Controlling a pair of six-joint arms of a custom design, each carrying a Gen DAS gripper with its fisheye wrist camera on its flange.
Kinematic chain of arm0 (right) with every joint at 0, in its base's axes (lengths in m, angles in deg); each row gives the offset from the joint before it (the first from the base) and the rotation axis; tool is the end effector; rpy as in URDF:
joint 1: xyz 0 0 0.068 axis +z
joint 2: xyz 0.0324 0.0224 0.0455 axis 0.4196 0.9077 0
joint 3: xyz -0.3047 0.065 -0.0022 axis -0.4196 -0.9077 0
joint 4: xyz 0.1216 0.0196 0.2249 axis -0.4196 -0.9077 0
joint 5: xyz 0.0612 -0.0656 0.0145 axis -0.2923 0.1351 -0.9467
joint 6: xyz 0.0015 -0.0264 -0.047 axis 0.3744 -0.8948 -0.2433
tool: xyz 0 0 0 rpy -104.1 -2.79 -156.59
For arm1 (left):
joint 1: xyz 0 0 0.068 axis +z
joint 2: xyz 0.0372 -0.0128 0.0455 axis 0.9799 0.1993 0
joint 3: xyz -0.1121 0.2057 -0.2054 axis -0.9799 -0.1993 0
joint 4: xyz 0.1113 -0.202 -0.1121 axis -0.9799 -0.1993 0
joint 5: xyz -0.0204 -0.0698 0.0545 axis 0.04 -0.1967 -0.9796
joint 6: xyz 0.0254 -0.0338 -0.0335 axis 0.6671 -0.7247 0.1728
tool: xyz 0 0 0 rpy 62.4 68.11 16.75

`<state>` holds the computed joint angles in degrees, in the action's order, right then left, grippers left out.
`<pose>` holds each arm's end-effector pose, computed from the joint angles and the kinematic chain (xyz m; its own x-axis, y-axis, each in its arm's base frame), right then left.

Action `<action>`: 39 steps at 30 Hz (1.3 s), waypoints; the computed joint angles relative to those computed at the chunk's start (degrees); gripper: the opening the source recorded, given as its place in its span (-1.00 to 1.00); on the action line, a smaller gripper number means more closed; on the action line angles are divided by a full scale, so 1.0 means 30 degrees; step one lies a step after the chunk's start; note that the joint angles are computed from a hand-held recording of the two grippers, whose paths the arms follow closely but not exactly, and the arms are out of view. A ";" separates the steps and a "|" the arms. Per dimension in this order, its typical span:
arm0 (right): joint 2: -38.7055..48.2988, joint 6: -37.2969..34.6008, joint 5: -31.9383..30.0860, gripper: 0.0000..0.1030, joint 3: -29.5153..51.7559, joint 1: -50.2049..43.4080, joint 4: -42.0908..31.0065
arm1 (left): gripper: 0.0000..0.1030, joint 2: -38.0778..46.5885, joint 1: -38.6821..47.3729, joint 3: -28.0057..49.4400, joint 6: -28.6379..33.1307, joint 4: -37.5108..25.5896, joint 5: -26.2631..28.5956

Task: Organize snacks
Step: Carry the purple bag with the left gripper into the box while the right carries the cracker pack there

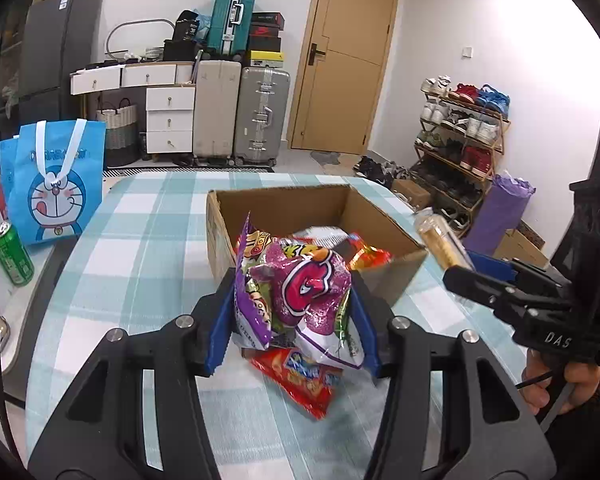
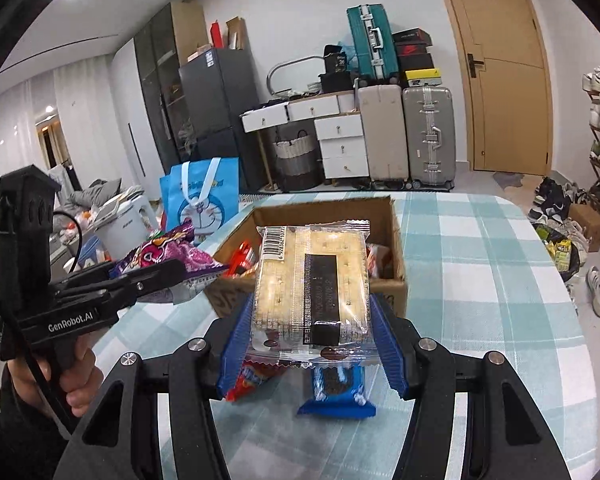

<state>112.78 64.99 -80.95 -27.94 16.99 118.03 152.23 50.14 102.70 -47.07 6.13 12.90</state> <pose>0.2754 -0.0147 0.0887 -0.5341 -0.1309 -0.8352 -0.5333 0.8187 0.2128 0.2442 -0.1196 0.1024 -0.5142 -0.1194 -0.8493 0.0393 0.9859 -0.1624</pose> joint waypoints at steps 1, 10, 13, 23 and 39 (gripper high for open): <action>-0.0038 0.0354 0.0076 0.12 0.0260 0.0075 -0.0065 | -0.05 0.0041 0.0174 0.0279 0.0093 -0.0251 -0.0006; 0.0112 0.1508 0.0550 0.12 0.2506 0.0769 -0.1791 | -0.05 0.0663 0.1392 0.2951 0.0288 -0.2563 0.0314; 0.0538 0.1717 0.0615 0.12 0.3191 0.0971 -0.2230 | -0.05 0.1126 0.1521 0.3849 0.0388 -0.3148 0.0191; 0.2569 0.3109 0.1170 0.12 0.5115 0.2067 -0.1592 | -0.05 0.3486 0.2214 0.6869 0.0709 -0.4415 0.0919; 0.4648 0.3628 0.2261 0.13 0.8331 0.3014 -0.3980 | 0.01 0.5027 0.2063 0.8726 0.1508 -0.5059 0.0628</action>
<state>126.73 75.87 -74.17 -2.95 26.03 106.09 167.31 56.33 128.88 -42.54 -9.05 14.79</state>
